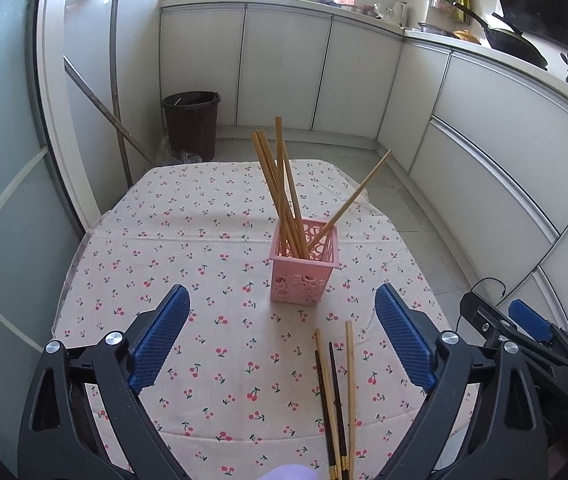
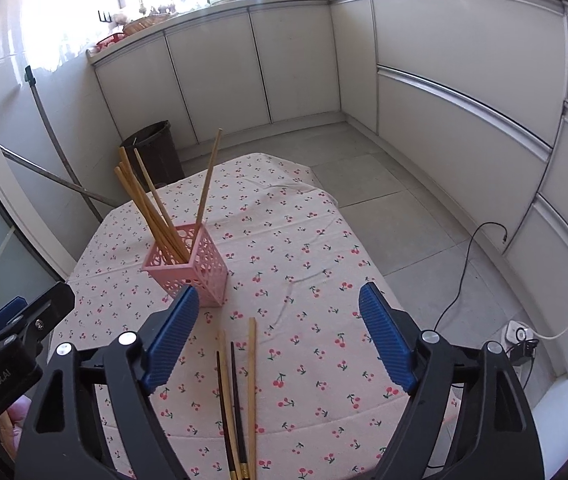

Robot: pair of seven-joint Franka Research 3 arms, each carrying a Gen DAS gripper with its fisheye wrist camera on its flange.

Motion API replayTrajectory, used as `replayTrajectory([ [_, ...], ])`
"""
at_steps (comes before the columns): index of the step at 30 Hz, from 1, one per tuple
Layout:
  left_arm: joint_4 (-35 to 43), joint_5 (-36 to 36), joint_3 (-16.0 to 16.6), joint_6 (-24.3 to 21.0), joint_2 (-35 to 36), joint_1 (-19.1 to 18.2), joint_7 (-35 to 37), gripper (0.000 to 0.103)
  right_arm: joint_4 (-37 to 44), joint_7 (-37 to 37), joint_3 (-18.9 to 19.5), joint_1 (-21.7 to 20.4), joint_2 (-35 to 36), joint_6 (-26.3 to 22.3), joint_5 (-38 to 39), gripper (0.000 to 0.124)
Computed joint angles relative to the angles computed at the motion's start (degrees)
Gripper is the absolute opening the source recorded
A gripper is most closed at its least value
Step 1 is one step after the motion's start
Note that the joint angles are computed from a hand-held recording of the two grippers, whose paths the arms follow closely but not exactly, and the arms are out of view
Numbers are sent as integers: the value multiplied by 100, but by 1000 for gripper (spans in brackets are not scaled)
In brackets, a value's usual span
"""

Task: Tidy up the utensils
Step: 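Open both grippers over the basket and withdraw toward the remaining chopsticks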

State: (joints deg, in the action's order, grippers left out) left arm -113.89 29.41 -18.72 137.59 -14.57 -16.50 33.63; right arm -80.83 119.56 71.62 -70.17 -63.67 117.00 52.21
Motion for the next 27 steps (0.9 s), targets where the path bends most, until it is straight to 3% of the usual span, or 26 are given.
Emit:
replayTrajectory([
  [7, -47, -117, 6, -108, 26, -74, 171, 96, -359, 176, -25, 273, 62, 64, -37, 96],
  [15, 42, -434, 59, -343, 235, -157, 423, 96, -881, 245, 138, 663, 330, 129, -192, 96],
  [22, 410, -1608, 263, -756, 912, -283, 1020, 96, -1618, 535, 271, 1176, 693, 315, -359, 96],
  [27, 747, -1980, 290, -1112, 1423, -268, 961, 96, -2144, 743, 257, 1570, 971, 479, -589, 96],
])
